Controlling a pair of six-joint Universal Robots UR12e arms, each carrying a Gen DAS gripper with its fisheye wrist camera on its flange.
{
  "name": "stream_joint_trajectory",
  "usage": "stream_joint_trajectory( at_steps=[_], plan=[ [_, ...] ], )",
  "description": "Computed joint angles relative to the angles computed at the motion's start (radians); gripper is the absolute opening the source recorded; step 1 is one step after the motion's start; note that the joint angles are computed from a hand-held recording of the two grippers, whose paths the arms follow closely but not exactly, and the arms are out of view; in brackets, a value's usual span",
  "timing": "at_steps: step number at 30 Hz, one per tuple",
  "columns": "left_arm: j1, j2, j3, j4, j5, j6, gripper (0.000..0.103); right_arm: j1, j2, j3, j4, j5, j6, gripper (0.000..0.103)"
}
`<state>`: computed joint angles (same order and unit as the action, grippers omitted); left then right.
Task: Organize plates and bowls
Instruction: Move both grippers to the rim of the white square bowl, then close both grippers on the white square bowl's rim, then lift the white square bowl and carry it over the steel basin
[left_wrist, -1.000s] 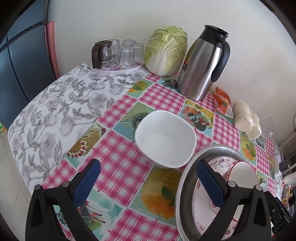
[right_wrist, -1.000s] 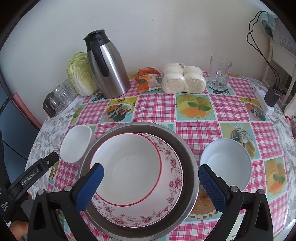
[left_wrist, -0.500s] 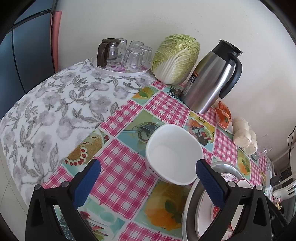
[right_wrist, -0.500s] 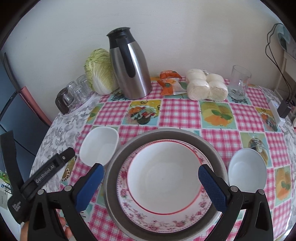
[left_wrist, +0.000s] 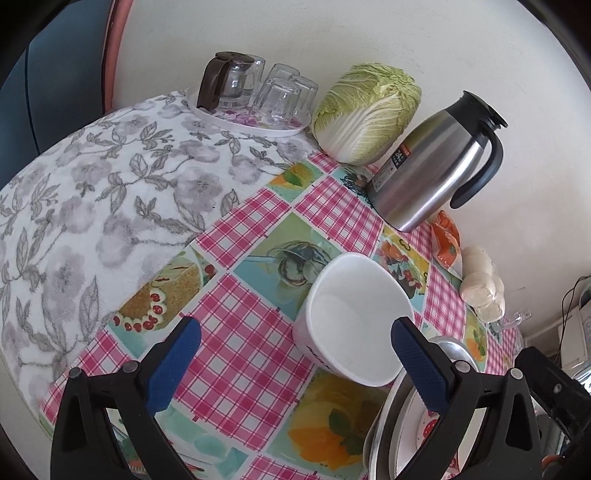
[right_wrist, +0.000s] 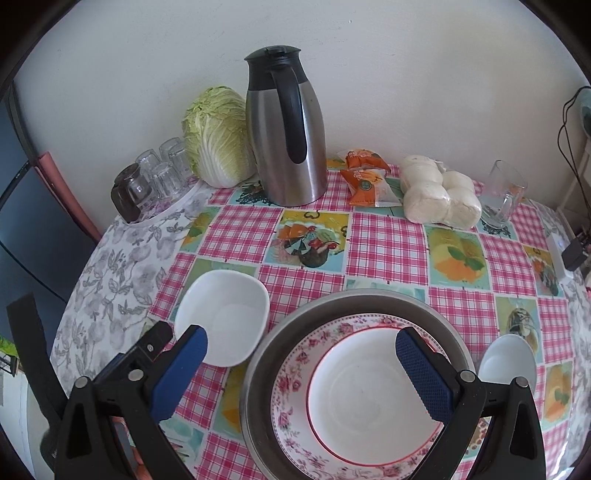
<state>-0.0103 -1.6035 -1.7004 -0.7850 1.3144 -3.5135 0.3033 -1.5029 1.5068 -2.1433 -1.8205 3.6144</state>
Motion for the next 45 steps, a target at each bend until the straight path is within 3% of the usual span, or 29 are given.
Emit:
stream_joint_trajectory(
  at_steps=[5,13,22,24,35,39,45],
  plan=[
    [0.009,-0.013,0.005,-0.006,-0.012,-0.025,0.102,0.008,0.036,-0.041,0.036,-0.067,0.000,0.103],
    [0.030,-0.034,-0.001,-0.008,-0.096,-0.057,0.101,0.009,0.085,-0.087,0.083,-0.079,-0.024,0.100],
    [0.048,-0.054,-0.006,0.000,-0.175,-0.081,0.079,0.005,0.120,-0.095,0.083,0.006,-0.052,0.067],
    [0.051,-0.057,-0.007,0.001,-0.191,-0.086,0.073,0.004,0.127,-0.095,0.092,0.020,-0.052,0.054],
    [0.041,-0.077,0.009,-0.029,-0.218,-0.053,0.042,-0.007,0.155,-0.097,0.113,0.065,-0.041,0.015],
    [0.034,-0.086,0.019,-0.049,-0.218,-0.034,0.028,-0.009,0.165,-0.100,0.119,0.075,-0.043,0.010],
    [0.030,-0.097,0.027,-0.058,-0.222,-0.027,0.026,-0.012,0.180,-0.105,0.127,0.077,-0.035,0.008]
  ],
)
